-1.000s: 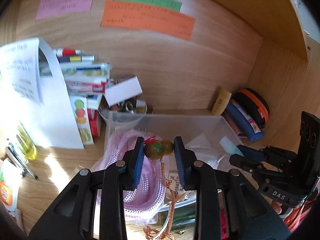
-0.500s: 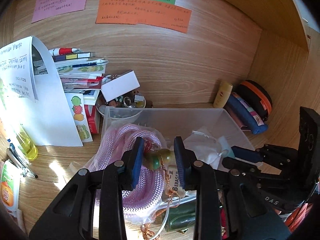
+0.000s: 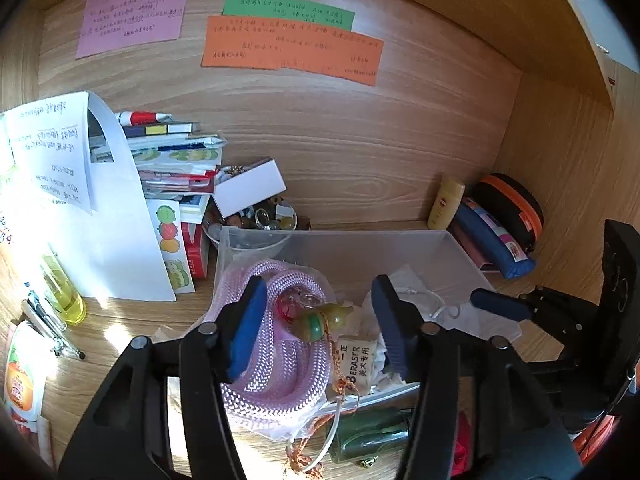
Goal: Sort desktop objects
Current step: 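Carry the bead ornament and blue bottle into the box and open both grippers, then move the right gripper to the red velvet pouch and close on it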
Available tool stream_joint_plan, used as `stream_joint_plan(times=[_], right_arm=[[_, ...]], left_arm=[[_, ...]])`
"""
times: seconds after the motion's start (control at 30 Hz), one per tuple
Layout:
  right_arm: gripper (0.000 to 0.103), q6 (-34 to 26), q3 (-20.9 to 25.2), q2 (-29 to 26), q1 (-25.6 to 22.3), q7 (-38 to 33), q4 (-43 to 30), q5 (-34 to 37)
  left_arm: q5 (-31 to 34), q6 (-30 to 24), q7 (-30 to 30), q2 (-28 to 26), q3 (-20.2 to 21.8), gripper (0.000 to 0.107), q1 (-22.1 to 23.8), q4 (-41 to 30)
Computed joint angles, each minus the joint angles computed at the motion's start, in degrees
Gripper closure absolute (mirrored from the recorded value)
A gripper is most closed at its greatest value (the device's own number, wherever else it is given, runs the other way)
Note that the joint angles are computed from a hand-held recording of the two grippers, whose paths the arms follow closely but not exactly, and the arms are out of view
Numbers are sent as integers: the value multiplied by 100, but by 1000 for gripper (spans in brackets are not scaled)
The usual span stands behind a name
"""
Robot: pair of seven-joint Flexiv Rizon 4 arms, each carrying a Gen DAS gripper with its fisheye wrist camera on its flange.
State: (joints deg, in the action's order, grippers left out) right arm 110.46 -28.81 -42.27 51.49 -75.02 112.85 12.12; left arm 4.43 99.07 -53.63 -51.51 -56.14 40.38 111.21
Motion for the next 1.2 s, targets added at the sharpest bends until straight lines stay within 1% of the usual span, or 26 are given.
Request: stream_joint_plan(times=[0.1, 0.13, 0.23, 0.3, 0.4, 0.57, 0.63, 0.7, 0.83, 0.87, 0.93, 1.07, 1.13, 1.2], right_arm=[[45, 81, -179, -36, 155, 11, 26, 141], [44, 107, -203, -18, 180, 6, 48, 179], [39, 145, -195, 87, 201, 3, 114, 270], [35, 255, -256, 151, 302, -27, 215, 392], [32, 401, -448, 179, 570, -157, 362, 657], [30, 404, -892, 217, 1190, -341, 741, 1130], [28, 361, -1016, 222, 1359, -330, 880, 1234], [22, 271, -1200, 189, 1576, -247, 1033, 1330], [22, 202, -1320, 189, 1772, -31, 1293, 1286], [22, 149, -1324, 188, 1802, 38, 1336, 1255], [22, 98, -1210, 232, 1736, 196, 1381, 1143], [21, 93, -605, 411, 1304, 403, 1417, 846], [21, 61, -576, 363, 1340, 477, 1421, 802], [21, 18, -465, 349, 1299, 511, 1400, 681]], left_arm=[[61, 116, -15, -12, -21, 43, 19, 39], [91, 205, -43, -29, -19, 42, 16, 52], [243, 374, -121, -54, 41, 41, -17, 46], [327, 367, -167, -80, 38, 41, -6, 27], [379, 216, -171, -243, -237, 41, 211, 61], [594, 571, -354, -154, -288, 41, 388, 388], [741, 642, -461, -141, -394, 41, 569, 558], [875, 658, -542, -141, -530, 41, 785, 711], [1105, 872, -700, -25, -635, 41, 1124, 982], [1172, 965, -755, 29, -621, 41, 1199, 1056], [1300, 1094, -873, 105, -576, 33, 1312, 1177], [1549, 1305, -1078, 343, -292, 32, 1400, 1397], [1633, 1311, -1156, 453, -144, 28, 1421, 1488], [1712, 1325, -1209, 506, -61, 27, 1488, 1594]])
